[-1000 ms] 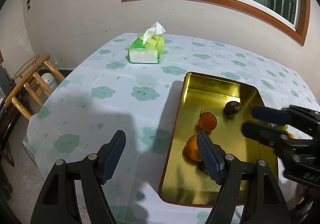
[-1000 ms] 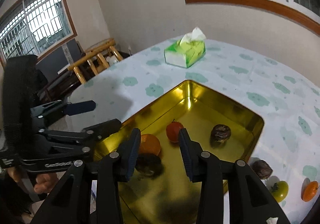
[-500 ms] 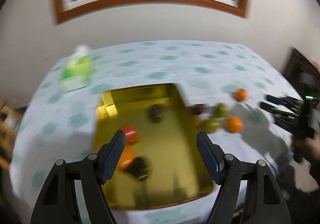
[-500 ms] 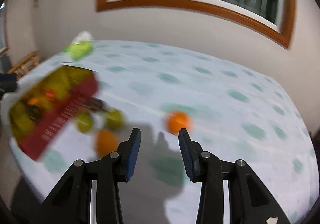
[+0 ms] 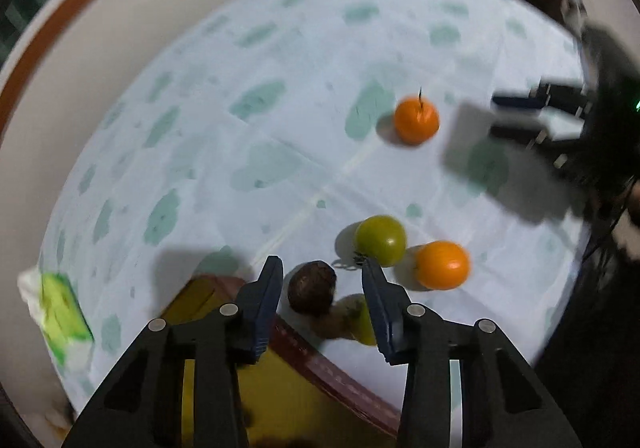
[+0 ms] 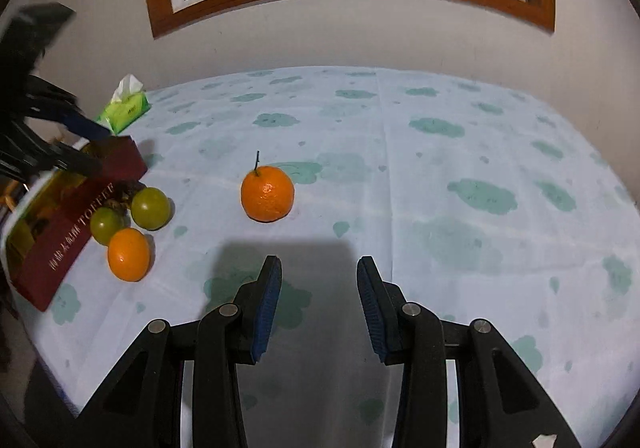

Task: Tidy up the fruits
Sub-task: 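Grasp a dark fruit with the left gripper while the right grasps an orange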

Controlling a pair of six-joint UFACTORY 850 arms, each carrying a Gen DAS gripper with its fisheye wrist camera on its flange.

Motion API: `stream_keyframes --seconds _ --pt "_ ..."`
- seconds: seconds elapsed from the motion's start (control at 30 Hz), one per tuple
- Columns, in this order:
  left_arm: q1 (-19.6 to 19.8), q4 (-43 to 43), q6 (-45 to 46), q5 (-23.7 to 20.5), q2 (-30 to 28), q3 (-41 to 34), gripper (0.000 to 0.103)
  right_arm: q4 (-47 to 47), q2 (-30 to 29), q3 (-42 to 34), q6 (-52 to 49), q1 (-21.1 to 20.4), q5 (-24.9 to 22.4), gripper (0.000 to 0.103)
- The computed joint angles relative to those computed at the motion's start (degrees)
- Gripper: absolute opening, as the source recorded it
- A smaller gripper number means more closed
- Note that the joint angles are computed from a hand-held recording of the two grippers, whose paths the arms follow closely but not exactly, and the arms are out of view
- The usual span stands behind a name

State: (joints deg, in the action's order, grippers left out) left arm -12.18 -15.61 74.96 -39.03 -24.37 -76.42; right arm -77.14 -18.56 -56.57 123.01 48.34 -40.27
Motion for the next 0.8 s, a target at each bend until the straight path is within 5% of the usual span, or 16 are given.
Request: stream_keyframes --seconds 0.33,0.43,0.67,0.8 --pt "-1.98 14.71 -6.99 -9.39 -9.64 -8.89 0.042 -6.03 1.88 2.7 7.72 -1.09 4.41 0.037" --pt "-1.12 11.48 -5.88 -12.63 -10.88 -10.8 0.035 -6.41 2.06 2.92 8.42 -1.3 5.01 0.037" --pt "3.1 -3.57 -7.03 -5.19 -4.72 -4.67 0.034 -6.57 1.48 1.85 5.42 -0.62 5.25 0.039" --pt "7.05 -16.5 -6.89 -3.58 1.28 0.12 0.034 -13.65 0.66 -0.24 5.47 -1.13 14.48 0.039"
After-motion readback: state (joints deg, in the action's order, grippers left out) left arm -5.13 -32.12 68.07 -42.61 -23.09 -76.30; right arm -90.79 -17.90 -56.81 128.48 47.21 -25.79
